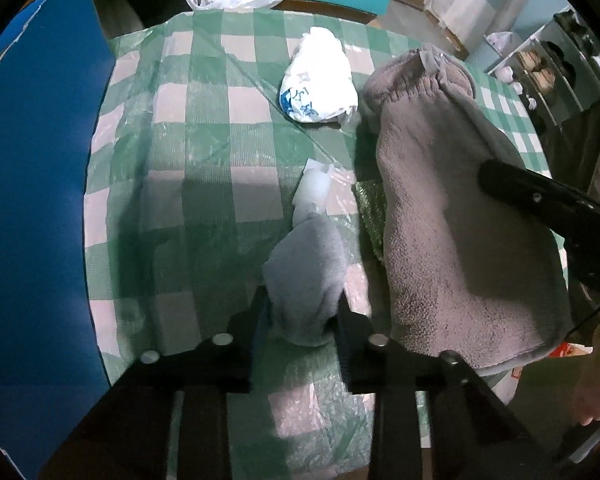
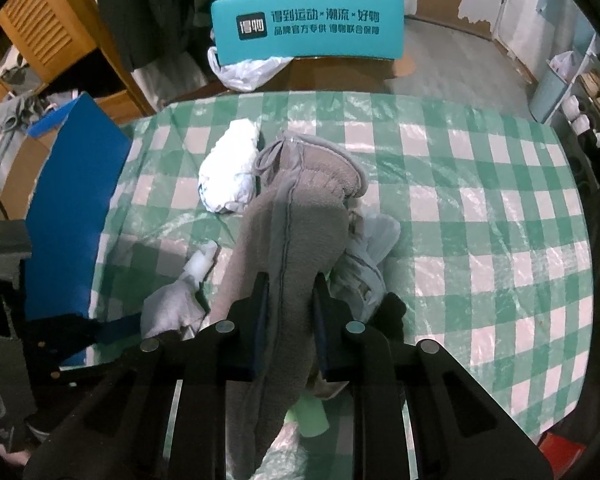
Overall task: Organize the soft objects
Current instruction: 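Grasp the grey fleece sock with right tool while left grasps light grey sock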
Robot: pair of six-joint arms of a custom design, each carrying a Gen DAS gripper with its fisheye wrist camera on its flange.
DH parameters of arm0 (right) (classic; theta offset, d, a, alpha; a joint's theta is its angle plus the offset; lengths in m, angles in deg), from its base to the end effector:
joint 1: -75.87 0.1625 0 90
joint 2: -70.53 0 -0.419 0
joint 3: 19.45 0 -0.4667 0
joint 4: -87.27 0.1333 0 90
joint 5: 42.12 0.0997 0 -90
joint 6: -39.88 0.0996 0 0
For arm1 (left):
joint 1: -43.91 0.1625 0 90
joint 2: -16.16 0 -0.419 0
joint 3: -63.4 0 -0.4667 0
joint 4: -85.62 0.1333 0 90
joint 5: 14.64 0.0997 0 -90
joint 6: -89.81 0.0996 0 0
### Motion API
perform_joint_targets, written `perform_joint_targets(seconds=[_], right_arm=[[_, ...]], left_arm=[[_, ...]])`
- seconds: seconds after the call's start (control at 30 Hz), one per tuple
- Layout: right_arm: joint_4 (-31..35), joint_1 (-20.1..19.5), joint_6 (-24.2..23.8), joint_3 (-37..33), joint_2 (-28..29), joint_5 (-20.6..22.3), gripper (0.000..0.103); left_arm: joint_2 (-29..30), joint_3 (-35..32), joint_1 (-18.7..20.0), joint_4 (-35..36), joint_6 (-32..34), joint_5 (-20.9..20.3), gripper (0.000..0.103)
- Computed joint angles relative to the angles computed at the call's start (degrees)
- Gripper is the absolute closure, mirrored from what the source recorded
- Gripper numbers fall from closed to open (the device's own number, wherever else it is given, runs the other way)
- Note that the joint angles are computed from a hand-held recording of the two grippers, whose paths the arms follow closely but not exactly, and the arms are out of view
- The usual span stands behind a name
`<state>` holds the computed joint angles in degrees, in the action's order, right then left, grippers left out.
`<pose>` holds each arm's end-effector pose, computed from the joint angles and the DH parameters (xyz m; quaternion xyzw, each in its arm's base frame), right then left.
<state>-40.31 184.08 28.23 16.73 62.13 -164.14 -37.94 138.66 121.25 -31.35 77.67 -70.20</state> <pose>0.3702 -0.8678 -0.0601 0.2240 -0.9314 0.0977 0.2696 0.0122 -0.8108 0.2618 -0.0107 0.9540 -0.1108 0.2784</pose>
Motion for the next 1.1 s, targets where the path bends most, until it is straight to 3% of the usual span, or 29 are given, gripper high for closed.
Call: perform_joint_targets(seconds=[0.63, 1.0, 1.1], right_arm=[[-5.9, 1.4, -1.3, 5.5, -4.5, 3.9, 0.086], [-7.6, 1.8, -1.5, 6.5, -5.2, 4.0, 0.096], [-3.4, 1.2, 0.9, 4.7, -4.5, 4.7, 0.094]], left_arm=[[-4.1, 3.7, -2.7, -7.4, 6.5, 2.9, 0.081], [-6.5, 4.8, -3.3, -9.7, 6.3, 3.4, 0.081], [-6.5, 4.9, -3.1, -9.4, 5.6, 3.7, 0.081]])
